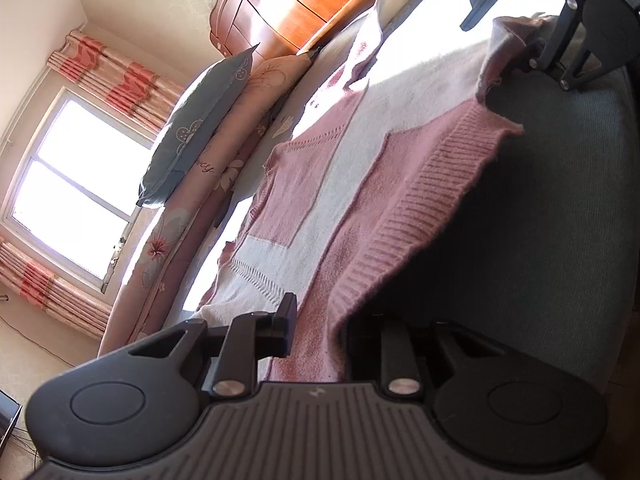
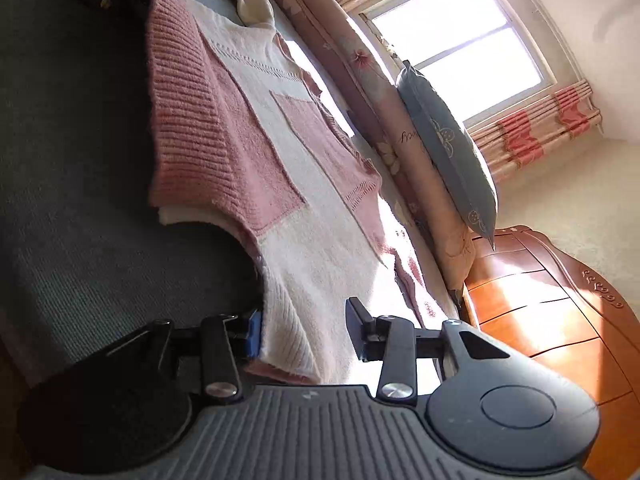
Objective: Fold clothes
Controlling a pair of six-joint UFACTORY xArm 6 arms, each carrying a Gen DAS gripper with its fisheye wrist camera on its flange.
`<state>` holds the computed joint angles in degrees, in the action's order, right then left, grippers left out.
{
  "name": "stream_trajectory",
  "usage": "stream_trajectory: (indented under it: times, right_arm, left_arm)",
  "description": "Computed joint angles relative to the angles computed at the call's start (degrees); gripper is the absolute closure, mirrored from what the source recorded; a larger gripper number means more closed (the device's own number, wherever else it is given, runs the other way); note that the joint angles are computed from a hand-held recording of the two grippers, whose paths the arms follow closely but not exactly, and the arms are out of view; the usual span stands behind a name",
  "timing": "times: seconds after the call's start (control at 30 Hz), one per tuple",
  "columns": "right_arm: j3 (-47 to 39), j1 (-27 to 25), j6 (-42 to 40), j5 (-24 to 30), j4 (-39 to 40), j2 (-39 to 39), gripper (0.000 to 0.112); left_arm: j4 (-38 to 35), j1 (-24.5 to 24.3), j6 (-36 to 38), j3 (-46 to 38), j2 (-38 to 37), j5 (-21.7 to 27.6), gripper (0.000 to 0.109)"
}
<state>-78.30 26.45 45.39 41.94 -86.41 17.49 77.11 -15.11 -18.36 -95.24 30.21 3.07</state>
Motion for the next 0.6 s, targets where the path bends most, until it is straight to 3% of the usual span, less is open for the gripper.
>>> stream_trajectory:
  times: [0.13, 0.27, 0.37, 0.47, 0.5, 0.53, 0.6]
  right_arm:
    - [0.9, -1.6, 0.5, 3.3, -0.3, -0.6, 0.067]
    - [0.6, -3.9, -0.7, -2.1, -0.1, 0.0, 0.066]
    - [-0.7, -5.1, -0.5, -6.0, -2.5, 1.3, 0.067]
    - [-2.0, -6.5, -4.5, -10.2, 2.6, 1.7, 0.091]
    - [-2.1, -6.9, -5.7, -11.5, 5.0, 1.6, 0.105]
    - [-1.8, -6.9, -6.5, -11.9, 6.1, 1.2, 0.105]
    - [-1.2, -7.0, -6.4, -12.4, 5.0, 0.3, 0.106]
  left_arm:
    - [0.9, 0.0, -0.4, 1.0, -0.5, 1.3, 0.082]
    - [1.8, -0.4, -1.1, 2.5, -1.4, 3.9, 0.081]
    - [9.0, -0.8, -6.4, 3.3, -1.9, 7.1, 0.081]
    - [9.0, -1.2, -6.7, 4.7, -2.7, 10.0, 0.084]
    - [8.1, -1.3, -6.4, 5.2, -2.9, 10.8, 0.095]
    - [7.7, -1.4, -6.6, 5.6, -3.1, 11.4, 0.104]
    - [7.5, -1.5, -6.9, 5.6, -3.4, 12.0, 0.105]
